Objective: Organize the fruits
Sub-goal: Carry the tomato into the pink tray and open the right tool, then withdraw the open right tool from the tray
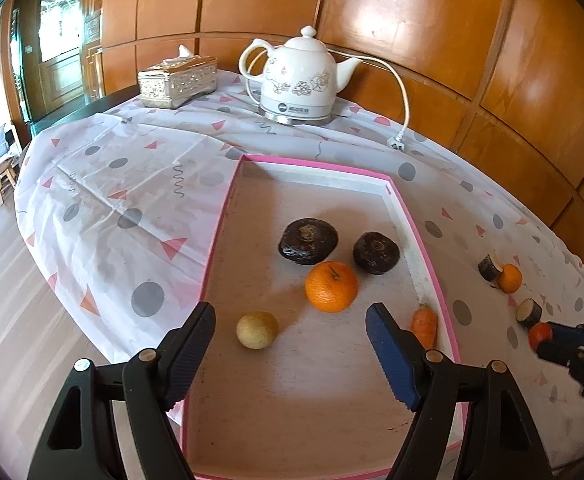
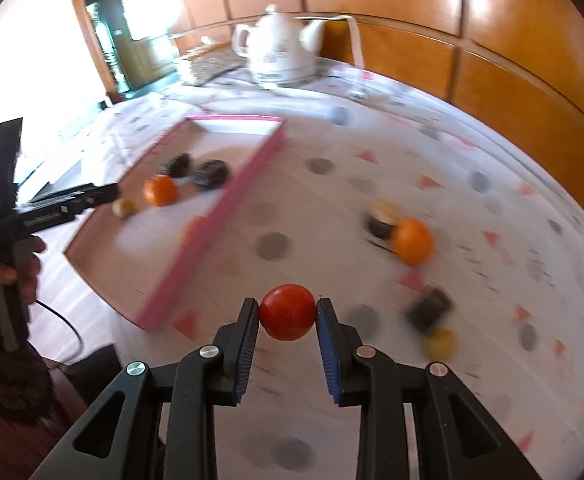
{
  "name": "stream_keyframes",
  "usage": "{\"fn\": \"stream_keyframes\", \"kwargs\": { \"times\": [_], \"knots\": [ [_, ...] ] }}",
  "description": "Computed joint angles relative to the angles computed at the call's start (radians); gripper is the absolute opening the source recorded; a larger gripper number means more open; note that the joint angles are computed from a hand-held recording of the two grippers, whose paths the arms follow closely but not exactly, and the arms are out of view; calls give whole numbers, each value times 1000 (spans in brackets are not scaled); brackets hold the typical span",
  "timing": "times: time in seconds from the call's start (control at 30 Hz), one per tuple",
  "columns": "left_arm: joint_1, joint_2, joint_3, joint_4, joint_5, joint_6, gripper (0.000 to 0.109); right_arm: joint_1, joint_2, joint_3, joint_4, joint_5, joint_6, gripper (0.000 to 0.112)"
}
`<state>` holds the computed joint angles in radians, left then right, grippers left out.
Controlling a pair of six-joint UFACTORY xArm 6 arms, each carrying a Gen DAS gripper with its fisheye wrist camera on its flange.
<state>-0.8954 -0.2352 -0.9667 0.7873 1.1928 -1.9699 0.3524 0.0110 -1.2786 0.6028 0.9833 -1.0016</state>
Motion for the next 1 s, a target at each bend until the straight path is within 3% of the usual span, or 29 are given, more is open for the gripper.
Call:
{"fn": "stream_keyframes", "kwargs": {
  "times": [0.27, 0.57, 0.77, 1.0],
  "knots": [
    [-1, -50, 45, 2, 29, -55, 78, 122, 2, -4, 92, 17, -11, 29],
    [6, -67, 75, -11, 17, -81, 78, 231, 81, -44, 52, -54, 85, 30],
    [9, -64, 78, -14, 7, -80, 78, 239, 90, -34, 29, -90, 121, 33],
    [8, -50, 61, -14, 7, -62, 78, 212, 19, 30, 22, -150, 66, 33]
  ]
}}
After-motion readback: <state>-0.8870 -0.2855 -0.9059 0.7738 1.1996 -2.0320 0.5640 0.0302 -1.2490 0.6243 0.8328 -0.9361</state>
